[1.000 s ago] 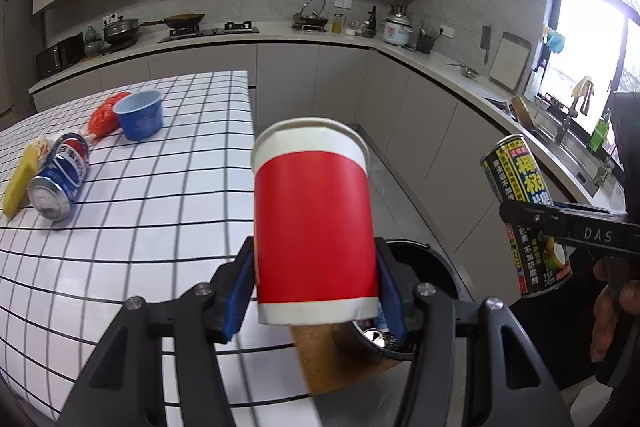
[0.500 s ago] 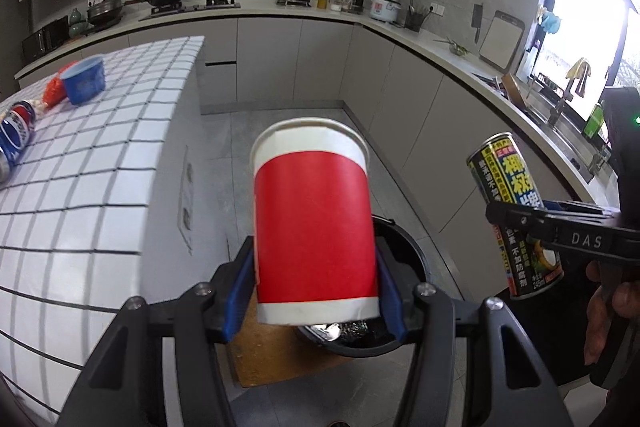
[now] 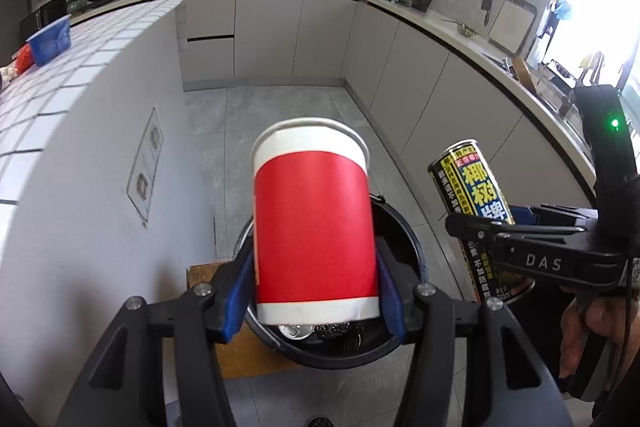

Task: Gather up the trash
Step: 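Carry the coconut can and red cup with both tools over the bucket, then open the right tool over the bucket while the left tool releases the red cup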

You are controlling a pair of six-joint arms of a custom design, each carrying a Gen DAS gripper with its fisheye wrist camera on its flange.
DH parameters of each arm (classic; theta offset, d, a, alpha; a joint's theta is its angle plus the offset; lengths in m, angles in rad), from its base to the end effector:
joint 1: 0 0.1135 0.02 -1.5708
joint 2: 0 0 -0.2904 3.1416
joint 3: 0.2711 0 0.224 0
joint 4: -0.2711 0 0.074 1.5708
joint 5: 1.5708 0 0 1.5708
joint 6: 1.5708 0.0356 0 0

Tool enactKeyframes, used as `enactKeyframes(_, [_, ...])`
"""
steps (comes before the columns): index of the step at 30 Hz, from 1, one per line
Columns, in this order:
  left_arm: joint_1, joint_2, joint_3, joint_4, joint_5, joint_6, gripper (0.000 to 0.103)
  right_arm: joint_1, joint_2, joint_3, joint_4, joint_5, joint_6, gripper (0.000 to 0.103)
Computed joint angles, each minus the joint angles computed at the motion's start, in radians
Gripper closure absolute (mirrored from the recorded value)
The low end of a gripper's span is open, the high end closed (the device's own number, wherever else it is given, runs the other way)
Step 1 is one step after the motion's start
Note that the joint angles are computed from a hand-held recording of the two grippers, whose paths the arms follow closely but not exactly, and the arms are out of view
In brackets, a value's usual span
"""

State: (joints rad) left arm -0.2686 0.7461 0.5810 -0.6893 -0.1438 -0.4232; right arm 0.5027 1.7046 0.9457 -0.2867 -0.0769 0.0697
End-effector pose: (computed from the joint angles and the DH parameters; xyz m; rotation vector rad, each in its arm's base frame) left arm 0.0989 -0.0219 0.2519 -0.2517 2.4053 -0.1430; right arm 0.2717 0.1525 0.2016 -0.5945 2.5757 0.2981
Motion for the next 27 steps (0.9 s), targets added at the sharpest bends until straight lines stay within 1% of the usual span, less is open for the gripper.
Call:
enactKeyframes(9, [-0.033, 0.130, -0.116, 0.200, -0.016, -0.040, 0.047, -0.060, 0.119, 0.013, 0.066, -0.062, -0.097, 0.048])
enactKeyframes(11, [0.002, 0.127, -0.142, 0.236, 0.018, -0.022, 0.046, -0.071, 0.139, 0.011, 0.086, -0.072, -0.120, 0.048])
enactKeyframes(13, [0.065, 0.109, -0.158, 0.272, 0.081, 0.001, 0.046, -0.078, 0.164, 0.016, 0.098, -0.084, -0.141, 0.048])
enactKeyframes(15, [0.079, 0.124, -0.170, 0.318, 0.097, 0.001, 0.046, -0.077, 0.194, 0.009, 0.129, -0.091, -0.169, 0.048])
enactKeyframes(18, [0.072, 0.159, -0.189, 0.383, 0.088, -0.017, 0.046, -0.060, 0.253, -0.015, 0.198, -0.118, -0.210, 0.048])
enactKeyframes(22, [0.110, 0.179, -0.223, 0.452, 0.138, -0.038, 0.046, -0.023, 0.331, -0.037, 0.283, -0.131, -0.257, 0.048])
enactKeyframes(24, [0.134, 0.206, -0.230, 0.472, 0.175, -0.045, 0.041, -0.007, 0.369, -0.029, 0.300, -0.138, -0.287, 0.047])
enactKeyframes(25, [0.123, 0.245, -0.221, 0.467, 0.161, -0.051, 0.027, 0.000, 0.377, -0.052, 0.359, -0.136, -0.304, 0.022])
enactKeyframes(26, [0.106, 0.289, -0.204, 0.448, 0.136, -0.064, 0.005, 0.017, 0.375, -0.089, 0.422, -0.055, -0.307, 0.000])
enactKeyframes(27, [0.101, 0.283, -0.209, 0.445, 0.132, -0.074, 0.000, 0.039, 0.377, -0.101, 0.430, 0.050, -0.306, 0.000])
